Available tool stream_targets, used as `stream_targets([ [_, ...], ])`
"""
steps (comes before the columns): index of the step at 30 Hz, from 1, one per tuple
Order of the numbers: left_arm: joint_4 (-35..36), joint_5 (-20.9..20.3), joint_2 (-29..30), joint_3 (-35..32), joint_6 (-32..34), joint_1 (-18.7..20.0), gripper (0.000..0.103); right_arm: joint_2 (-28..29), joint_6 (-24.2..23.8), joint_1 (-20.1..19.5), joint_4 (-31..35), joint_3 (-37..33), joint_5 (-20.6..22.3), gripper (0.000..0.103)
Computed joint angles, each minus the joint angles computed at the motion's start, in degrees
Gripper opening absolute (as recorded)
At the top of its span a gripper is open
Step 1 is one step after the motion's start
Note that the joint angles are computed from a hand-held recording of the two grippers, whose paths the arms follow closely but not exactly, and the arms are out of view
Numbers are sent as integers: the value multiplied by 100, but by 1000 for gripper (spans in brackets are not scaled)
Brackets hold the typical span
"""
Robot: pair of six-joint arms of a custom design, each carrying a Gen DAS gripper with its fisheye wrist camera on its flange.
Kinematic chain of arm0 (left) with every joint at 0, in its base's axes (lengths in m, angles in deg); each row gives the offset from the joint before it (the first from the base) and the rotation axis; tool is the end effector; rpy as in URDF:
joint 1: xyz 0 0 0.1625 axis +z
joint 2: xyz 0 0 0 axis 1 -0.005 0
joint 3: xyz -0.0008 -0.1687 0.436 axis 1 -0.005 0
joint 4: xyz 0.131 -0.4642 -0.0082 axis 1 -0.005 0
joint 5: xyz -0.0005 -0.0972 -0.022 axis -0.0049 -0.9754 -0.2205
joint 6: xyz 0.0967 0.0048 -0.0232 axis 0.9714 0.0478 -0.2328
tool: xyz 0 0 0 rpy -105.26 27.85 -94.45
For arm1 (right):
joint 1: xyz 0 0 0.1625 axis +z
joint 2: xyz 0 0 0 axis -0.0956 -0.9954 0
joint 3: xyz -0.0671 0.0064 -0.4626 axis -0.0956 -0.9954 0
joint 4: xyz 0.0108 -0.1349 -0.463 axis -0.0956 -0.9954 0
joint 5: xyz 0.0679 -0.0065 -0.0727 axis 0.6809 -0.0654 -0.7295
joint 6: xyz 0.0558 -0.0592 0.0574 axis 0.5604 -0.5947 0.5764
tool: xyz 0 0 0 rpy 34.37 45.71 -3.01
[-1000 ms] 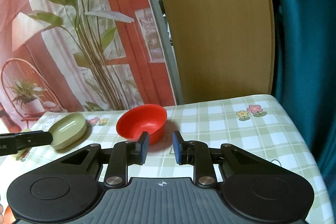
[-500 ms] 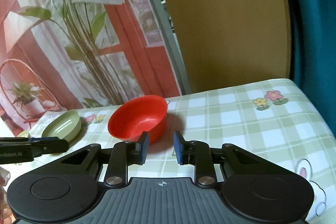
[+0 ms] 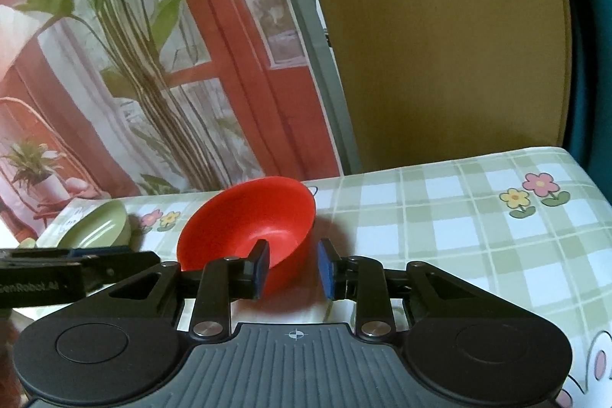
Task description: Organize plates and bowls
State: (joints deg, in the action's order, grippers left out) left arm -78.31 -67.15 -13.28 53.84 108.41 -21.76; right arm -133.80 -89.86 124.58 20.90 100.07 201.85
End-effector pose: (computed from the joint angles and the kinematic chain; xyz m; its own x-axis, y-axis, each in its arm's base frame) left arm -0.0656 -0.5590 0.2709 -0.5891 0.7261 -0.3545 0.8080 0.5233 -0.2708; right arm 0.3006 -0.4327 0.0179 -0.8585 0.3472 0.3774 -0.2129 0.4282 -0.8783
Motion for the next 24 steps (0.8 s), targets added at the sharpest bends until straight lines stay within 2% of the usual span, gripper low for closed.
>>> stream_targets([
  [14,-78,-136,574,-286,-290,113,46,-12,24,-267,-28,-71,-210,27],
  [15,-75,-169,594,-297,-299,123,42,-9,27,-266,-24,-75,-214,26],
  [18,-14,-156,634,-310,-132,110,24,-9,25,-288,-16,-69,-258,21],
  [21,-16,-173,637,-299,-41,114,23,-7,55,-301,-39,-56,-274,20],
  [22,3,-192,640,-312,-61,125,22,-4,81,-304,-32,-56,-283,18],
  [23,19,-193,638,-321,-77,127,21,5,111,-301,-7,-66,-290,13],
  [24,9,-152,635,-318,-118,115,20,23,119,-284,6,-86,-257,13],
])
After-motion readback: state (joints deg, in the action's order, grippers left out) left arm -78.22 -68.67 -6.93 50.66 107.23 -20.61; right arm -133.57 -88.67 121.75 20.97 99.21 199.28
